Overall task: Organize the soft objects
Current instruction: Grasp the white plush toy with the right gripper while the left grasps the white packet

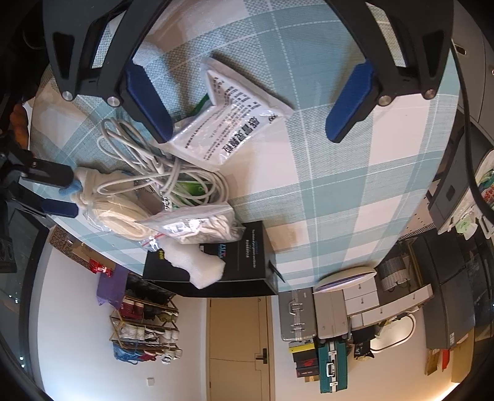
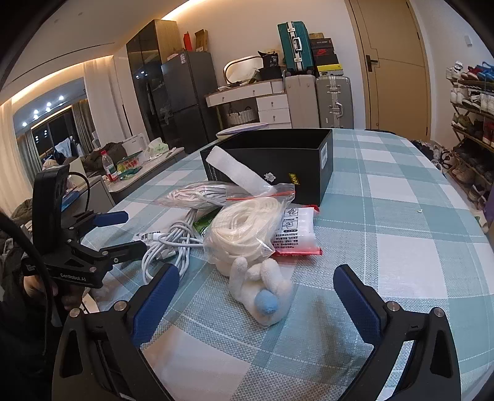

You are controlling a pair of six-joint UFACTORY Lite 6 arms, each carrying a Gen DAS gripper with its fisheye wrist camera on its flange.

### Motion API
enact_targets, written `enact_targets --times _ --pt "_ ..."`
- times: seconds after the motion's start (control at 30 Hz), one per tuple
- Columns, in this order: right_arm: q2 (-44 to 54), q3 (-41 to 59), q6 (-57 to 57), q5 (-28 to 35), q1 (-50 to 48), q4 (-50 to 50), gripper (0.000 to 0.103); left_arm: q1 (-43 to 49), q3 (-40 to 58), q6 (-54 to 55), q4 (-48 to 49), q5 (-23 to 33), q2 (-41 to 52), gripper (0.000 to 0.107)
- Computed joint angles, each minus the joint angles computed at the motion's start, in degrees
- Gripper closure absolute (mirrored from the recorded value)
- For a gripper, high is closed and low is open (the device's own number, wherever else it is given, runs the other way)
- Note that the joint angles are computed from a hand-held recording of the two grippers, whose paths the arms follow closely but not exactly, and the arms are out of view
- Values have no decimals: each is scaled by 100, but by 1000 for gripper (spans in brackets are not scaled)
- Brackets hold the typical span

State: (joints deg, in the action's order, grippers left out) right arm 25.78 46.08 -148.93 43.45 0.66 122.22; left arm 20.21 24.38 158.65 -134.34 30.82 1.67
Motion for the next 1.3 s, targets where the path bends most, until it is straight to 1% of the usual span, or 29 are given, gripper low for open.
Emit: enact_targets --times 0.1,0.13,0.2,0.23,0.3,0.4,0.47,0.6,0.77,0.8,0.83,0.87,0.9,1.0,1.03,1.07,1.1,1.2,1.3 --pt "72 97 -61 -224 198 -35 17 -76 -14 26 -14 -9 -6 12" --pt "96 117 -122 -279 272 24 18 -67 -8 -69 96 -9 -15 13" --pt "145 174 -153 -385 390 67 23 4 35 -405 498 40 24 21" --pt "171 207 -161 -435 436 81 24 30 63 -575 692 48 45 22" --pt "227 264 -148 -513 500 54 35 28 62 -632 772 48 49 25" --pt "298 332 -63 -578 540 -66 41 17 38 -671 808 37 13 28" --pt "289 325 -47 -579 542 -99 43 3 34 -653 801 -6 -6 28" --pt "294 332 -9 -578 523 -162 43 107 112 -970 1168 -29 5 28" --pt "300 341 21 -647 569 -164 43 20 82 -652 891 -41 42 30" --pt "297 340 -2 -664 584 -135 43 -3 78 -584 813 -55 44 36" --pt "296 338 4 -675 590 -138 43 -24 104 -597 827 -105 84 46" --pt "276 317 -28 -688 605 -96 46 -41 136 -613 825 -156 135 48" --pt "268 302 -101 -703 621 -26 54 -25 118 -597 800 -104 142 49" --pt "249 298 -192 -748 627 82 65 -91 34 -384 620 -118 58 52" --pt "263 318 -143 -731 594 23 65 -78 45 -394 637 -100 80 53" --pt "259 314 -150 -716 583 24 67 -52 41 -430 681 -78 79 60" --pt "246 273 -236 -691 580 86 68 -7 43 -519 793 -47 71 65" --pt "194 173 -427 -616 576 177 69 75 62 -720 1029 -2 63 71" --pt "129 76 -506 -516 551 175 69 104 50 -743 1071 18 38 72"
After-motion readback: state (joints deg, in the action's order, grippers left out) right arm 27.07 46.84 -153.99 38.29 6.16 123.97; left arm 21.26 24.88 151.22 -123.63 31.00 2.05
